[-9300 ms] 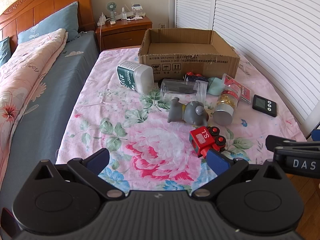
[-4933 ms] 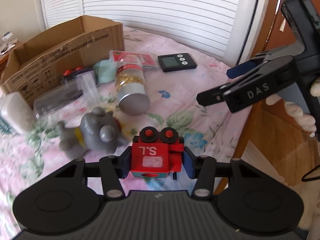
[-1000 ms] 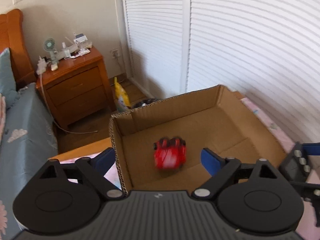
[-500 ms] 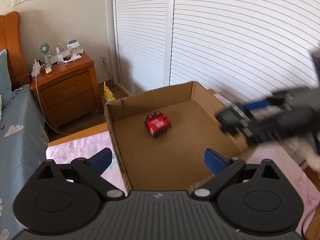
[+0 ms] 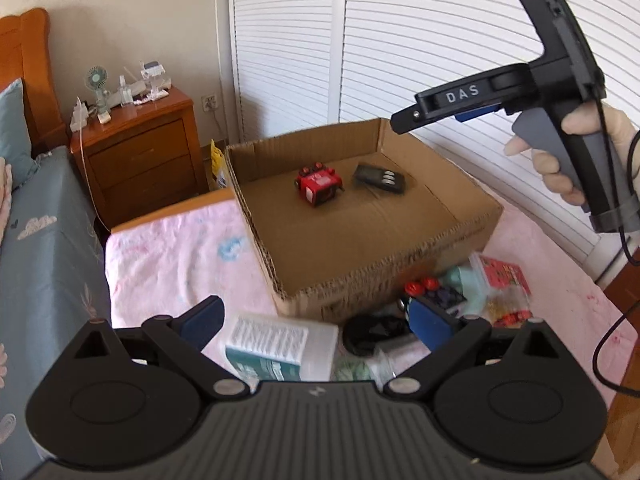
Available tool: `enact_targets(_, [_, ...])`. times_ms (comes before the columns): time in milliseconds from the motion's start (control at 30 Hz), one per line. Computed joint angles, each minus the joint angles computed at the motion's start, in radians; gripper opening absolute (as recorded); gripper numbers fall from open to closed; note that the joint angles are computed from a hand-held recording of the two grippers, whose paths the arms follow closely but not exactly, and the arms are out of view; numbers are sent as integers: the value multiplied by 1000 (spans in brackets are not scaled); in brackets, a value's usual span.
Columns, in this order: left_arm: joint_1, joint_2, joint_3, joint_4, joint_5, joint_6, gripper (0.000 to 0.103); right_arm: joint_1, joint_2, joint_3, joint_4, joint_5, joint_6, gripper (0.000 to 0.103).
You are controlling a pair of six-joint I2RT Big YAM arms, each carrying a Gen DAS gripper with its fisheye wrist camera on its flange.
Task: Organize rigid objects
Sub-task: 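Lower the black timer into the box and open the right gripper, then grasp the white medicine bottle lying on the sheet with the left gripper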
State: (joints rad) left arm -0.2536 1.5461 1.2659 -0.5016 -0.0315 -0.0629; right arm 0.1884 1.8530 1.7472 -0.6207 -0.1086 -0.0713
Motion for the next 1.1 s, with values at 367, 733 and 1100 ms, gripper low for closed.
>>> enact_targets(367, [-21,-71,-125,50,-21,-39,98,26,-202,-263,54,4,-72,103])
enact_targets(733, [-12,-92,-166,82,-10,-44,98,56,-397,-555,141,33,-30,103])
enact_targets(1100, [48,71,2,83,96,-11,98,54,-449,-664,181,32,21,103])
